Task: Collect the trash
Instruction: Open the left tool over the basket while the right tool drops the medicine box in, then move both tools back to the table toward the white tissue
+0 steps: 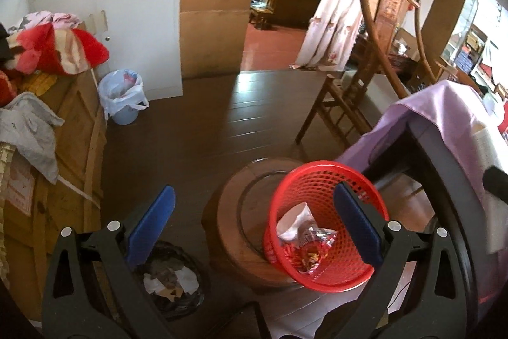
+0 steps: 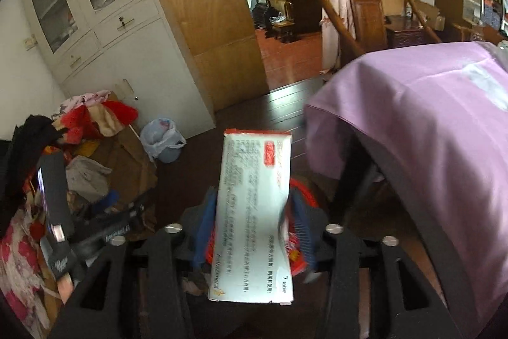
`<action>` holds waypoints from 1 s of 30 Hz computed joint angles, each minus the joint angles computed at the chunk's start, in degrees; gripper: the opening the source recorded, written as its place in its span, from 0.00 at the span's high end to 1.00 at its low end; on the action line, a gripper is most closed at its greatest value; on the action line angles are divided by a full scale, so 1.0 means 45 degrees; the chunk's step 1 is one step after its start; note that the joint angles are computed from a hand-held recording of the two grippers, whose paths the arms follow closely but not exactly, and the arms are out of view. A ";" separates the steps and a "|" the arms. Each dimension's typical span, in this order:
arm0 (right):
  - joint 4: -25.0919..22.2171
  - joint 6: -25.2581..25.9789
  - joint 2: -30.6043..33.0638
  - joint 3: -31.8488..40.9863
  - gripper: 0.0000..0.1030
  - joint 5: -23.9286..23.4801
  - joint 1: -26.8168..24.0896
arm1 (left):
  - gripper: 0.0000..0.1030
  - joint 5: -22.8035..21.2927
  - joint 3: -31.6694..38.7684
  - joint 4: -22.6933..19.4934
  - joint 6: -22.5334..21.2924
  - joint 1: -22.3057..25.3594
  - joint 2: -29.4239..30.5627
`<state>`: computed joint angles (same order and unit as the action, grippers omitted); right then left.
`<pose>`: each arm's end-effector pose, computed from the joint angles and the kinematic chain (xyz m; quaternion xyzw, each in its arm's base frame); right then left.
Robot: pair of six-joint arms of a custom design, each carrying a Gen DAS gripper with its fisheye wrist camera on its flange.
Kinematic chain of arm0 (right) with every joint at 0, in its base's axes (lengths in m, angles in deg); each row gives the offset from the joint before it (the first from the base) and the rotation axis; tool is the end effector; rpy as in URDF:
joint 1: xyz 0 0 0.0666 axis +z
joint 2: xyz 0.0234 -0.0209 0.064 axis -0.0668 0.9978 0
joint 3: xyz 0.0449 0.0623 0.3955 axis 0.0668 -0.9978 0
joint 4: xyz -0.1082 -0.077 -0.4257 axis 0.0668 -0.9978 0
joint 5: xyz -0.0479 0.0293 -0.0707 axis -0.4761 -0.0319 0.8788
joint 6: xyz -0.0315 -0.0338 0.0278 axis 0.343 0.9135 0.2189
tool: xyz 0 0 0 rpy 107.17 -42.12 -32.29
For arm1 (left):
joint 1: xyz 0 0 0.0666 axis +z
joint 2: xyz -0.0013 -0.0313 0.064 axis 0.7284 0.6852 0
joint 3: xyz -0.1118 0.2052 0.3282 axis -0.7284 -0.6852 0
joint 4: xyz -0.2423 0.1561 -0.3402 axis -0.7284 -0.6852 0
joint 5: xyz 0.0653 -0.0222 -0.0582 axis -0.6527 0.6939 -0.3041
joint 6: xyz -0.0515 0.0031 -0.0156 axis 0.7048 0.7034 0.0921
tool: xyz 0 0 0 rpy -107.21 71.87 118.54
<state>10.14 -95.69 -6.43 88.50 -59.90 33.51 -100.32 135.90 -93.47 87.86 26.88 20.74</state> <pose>0.4270 0.3231 0.3734 -0.1040 0.9225 0.1679 0.3316 0.4001 -0.1347 0.3253 -0.1529 0.9210 -0.0323 0.3568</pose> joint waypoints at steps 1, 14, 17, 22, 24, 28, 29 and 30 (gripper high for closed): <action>0.0079 -0.0073 0.0134 0.0124 0.43 0.0015 -0.0012 | 0.07 0.0047 -0.0034 -0.0009 0.0034 0.0051 -0.0066; 0.0197 -0.0770 -0.1188 -0.1086 0.43 0.0440 -0.0610 | 0.07 -0.0362 0.0364 -0.0177 -0.0210 -0.0731 -0.0088; 0.0330 -0.0756 -0.1819 -0.1578 0.42 0.0705 -0.0702 | 0.07 -0.0713 0.0583 -0.0291 -0.0233 -0.1255 -0.0093; 0.0488 -0.0785 -0.3067 -0.2460 0.41 0.1022 -0.1104 | 0.07 -0.1122 0.1132 -0.0502 -0.0331 -0.2114 0.0135; 0.0526 -0.0847 -0.3622 -0.2823 0.41 0.1159 -0.1322 | 0.07 -0.1307 0.1339 -0.0545 -0.0423 -0.2449 0.0237; 0.0548 -0.0983 -0.4821 -0.3606 0.38 0.1267 -0.1936 | 0.07 -0.1653 0.2042 -0.0691 -0.0687 -0.3314 0.0708; 0.0535 -0.0992 -0.5105 -0.3788 0.38 0.1262 -0.2119 | 0.07 -0.1715 0.2226 -0.0727 -0.0752 -0.3536 0.0851; 0.0510 -0.1021 -0.5477 -0.4025 0.37 0.1256 -0.2383 | 0.07 -0.1775 0.2378 -0.0760 -0.0786 -0.3720 0.0979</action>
<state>12.44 -100.28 -31.07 70.38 -54.25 22.79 -108.31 146.60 -96.88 84.33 10.14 25.14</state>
